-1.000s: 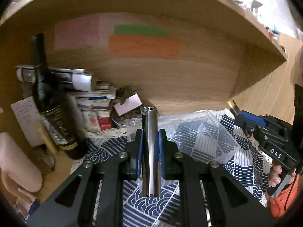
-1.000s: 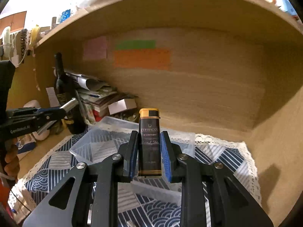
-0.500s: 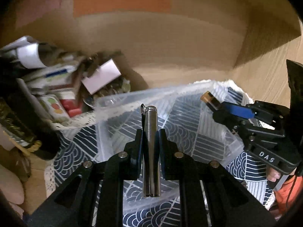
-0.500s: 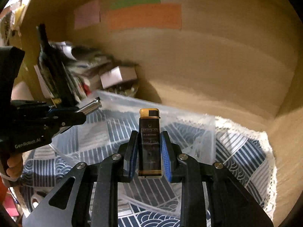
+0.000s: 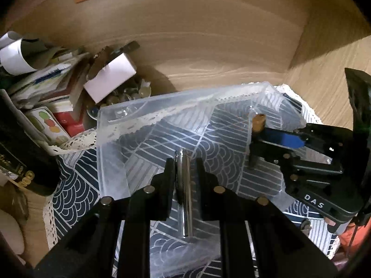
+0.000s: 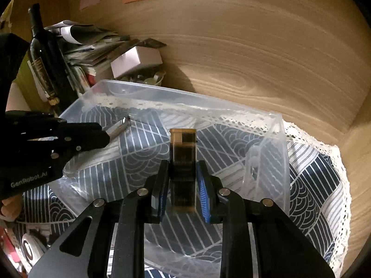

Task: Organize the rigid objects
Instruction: 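Carry the cylinder and lighter into the clear box while both tools open to release, then grasp the white handheld device with the left tool while the right tool grasps the white plug adapter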

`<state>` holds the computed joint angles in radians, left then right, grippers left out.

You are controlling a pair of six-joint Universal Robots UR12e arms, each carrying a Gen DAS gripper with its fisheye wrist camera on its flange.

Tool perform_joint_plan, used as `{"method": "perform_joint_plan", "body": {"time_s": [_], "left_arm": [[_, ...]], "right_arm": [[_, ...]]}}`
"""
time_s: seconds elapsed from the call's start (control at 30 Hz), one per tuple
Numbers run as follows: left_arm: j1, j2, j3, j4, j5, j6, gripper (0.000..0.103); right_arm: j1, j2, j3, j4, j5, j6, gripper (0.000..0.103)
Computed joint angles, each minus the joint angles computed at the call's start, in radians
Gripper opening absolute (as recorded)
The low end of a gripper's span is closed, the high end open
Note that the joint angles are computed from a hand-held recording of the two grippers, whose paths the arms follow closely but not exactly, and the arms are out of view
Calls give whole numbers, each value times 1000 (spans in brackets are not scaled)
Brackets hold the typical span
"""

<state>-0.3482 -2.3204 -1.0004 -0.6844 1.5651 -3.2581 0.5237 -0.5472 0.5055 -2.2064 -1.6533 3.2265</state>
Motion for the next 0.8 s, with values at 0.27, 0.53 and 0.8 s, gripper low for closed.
{"method": "perform_joint_plan", "body": {"time_s": [0.27,0.53,0.8], "left_arm": [[-7,51,-63,85,37,4,39],[-26,136,-192,236,128,-14,84],[-49,206,-321,312,203,-52,98]], "right_arm": [[7,-59,92,-111,-19,9,45],[28,-158,250,-281,-60,2,59],[49,-238,396,-377,-58,13,61]]}}
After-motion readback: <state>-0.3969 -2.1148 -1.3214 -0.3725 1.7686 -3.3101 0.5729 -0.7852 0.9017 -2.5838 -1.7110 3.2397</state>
